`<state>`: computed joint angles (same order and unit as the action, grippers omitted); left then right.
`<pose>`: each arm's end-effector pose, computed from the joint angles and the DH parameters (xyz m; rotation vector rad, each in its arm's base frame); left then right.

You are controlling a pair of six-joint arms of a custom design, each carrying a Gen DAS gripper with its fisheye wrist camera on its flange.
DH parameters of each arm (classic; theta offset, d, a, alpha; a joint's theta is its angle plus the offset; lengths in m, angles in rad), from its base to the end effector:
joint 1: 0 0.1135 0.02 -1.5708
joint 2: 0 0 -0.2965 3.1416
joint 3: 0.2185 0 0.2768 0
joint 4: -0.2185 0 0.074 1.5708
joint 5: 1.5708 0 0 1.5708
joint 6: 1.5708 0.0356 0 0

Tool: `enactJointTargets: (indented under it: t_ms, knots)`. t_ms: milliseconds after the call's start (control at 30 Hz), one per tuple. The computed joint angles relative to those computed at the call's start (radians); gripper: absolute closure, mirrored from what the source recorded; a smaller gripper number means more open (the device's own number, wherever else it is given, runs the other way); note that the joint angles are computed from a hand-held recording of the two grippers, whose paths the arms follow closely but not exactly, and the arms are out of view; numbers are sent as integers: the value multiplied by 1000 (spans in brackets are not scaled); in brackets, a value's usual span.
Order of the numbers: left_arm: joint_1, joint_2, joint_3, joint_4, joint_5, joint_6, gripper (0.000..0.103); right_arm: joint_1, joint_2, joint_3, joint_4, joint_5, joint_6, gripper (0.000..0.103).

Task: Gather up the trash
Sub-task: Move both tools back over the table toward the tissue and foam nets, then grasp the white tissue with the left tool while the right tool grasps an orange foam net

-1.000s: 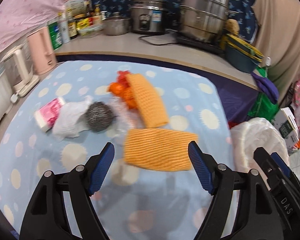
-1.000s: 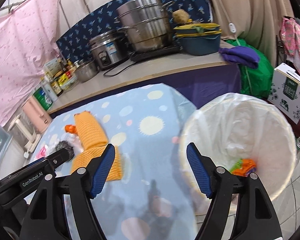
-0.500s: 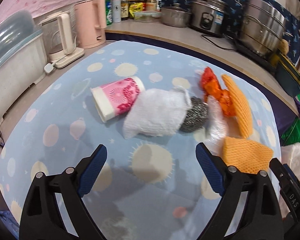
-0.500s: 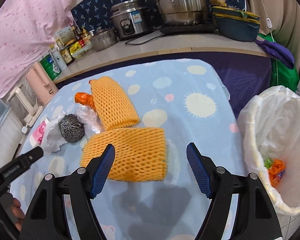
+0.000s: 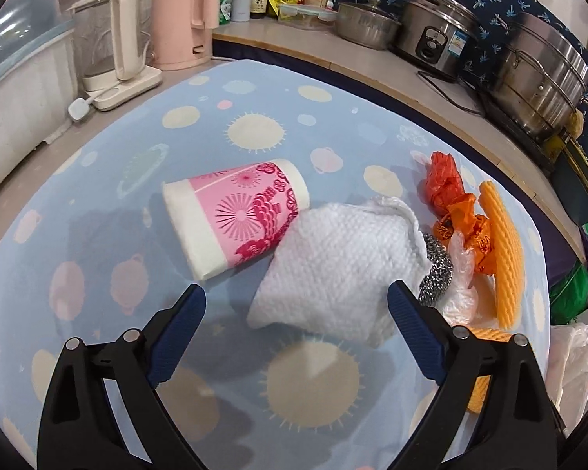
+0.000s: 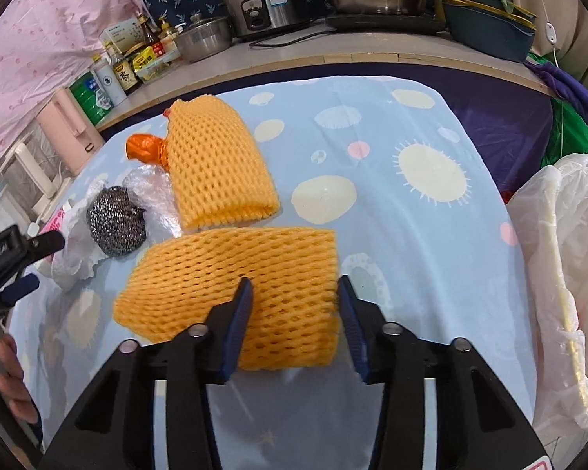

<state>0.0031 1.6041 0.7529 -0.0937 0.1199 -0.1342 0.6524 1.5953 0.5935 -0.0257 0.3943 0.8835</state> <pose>0.3172 -0.0033 0.1575 -0.1239 2.5148 -0.2041 0.2297 0.1583 0.1231 0.4234 2.4500 0.1236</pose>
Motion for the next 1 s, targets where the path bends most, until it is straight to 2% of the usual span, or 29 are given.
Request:
enactJointTargets:
  t_ms: [67,233,533,700,800,1000]
  knots:
    - [-11,30,11,13,-9,-1,13,3,4,-3,4,3,-1,68]
    - [-26,80,22,36,-27,-6,16,-2,4,-17,27,-3,-5,69]
    - [-34,90,25,12,-11,8,56,-2,4,-32,53,-1,-11,68]
    - [-50,72,11,1,-11,26,83,3,-6,-41,59,-2,-3,68]
    - [-58,43,-9,-2,-10,40,91,12,-21,-51,55,-4,10,68]
    - [-46,-61,-62,-31,11,49,93,57,-87,-78,32,18,45,79]
